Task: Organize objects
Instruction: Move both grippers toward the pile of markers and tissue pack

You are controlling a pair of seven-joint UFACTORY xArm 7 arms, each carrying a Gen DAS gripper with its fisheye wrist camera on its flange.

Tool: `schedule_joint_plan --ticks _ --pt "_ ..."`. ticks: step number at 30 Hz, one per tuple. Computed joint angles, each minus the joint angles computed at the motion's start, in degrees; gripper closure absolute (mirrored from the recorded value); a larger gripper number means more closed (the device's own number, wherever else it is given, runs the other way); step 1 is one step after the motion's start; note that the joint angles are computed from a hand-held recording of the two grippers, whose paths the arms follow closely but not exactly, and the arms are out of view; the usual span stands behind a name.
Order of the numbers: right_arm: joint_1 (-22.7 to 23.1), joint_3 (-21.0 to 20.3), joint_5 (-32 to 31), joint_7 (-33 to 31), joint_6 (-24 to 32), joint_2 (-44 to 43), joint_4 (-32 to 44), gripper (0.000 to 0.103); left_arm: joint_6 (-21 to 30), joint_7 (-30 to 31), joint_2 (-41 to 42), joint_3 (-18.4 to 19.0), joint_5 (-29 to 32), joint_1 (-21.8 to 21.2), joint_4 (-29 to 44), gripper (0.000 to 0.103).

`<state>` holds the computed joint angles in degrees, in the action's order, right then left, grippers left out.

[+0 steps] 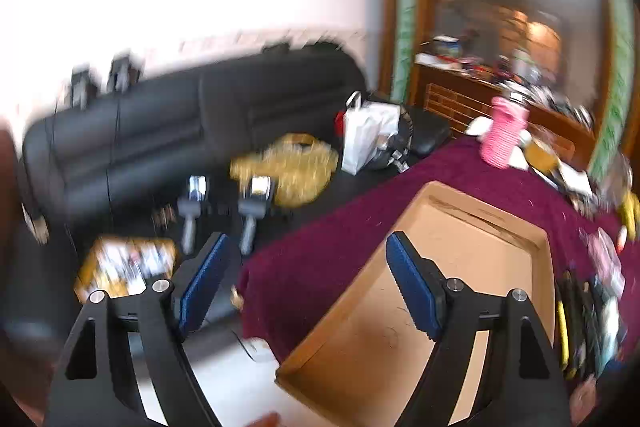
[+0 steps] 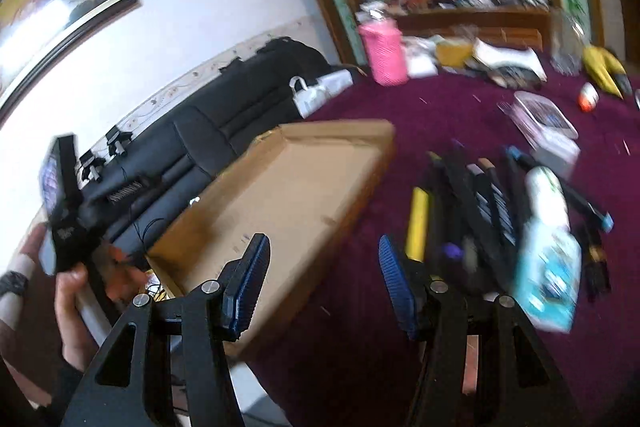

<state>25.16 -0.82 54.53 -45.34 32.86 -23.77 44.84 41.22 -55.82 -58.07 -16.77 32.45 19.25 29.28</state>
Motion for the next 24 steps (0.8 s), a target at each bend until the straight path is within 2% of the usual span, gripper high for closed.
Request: schedule_joint_plan --ticks 4,8,11,13,14,18,24 --pt "-3.8 -2.6 -2.8 1.6 2.7 -0.9 -1.9 0.051 0.9 5.1 1.5 1.6 -6.9 -9.3 3.5 0.022" --pt "-7.0 -2.6 -5.8 3.6 0.4 -1.4 -3.6 0.051 0.1 16.2 10.9 8.5 -20.9 -24.9 7.4 0.023" --pt "-8.2 -3.9 -7.1 5.3 0.1 -1.2 -3.3 0.051 -1.2 23.0 17.8 10.7 -28.3 -30.9 10.3 0.023" --pt "-9.0 -4.8 -7.5 6.2 0.0 -0.6 -2.6 0.051 -0.9 25.8 21.1 10.8 -30.9 -32.0 12.0 0.023" --pt "-9.4 -5.1 -7.7 6.5 -0.1 -0.1 -2.1 0.051 -1.4 25.6 22.9 9.8 -31.7 -32.0 12.6 0.023" --pt "-11.3 -5.5 -8.2 10.4 1.0 3.8 0.6 0.051 -1.5 25.9 26.4 9.7 -34.6 -31.6 14.5 0.023" --pt "-14.2 -1.8 -13.9 17.4 3.3 10.3 5.7 0.051 -4.8 23.7 29.5 7.1 -34.1 -31.3 14.2 0.023"
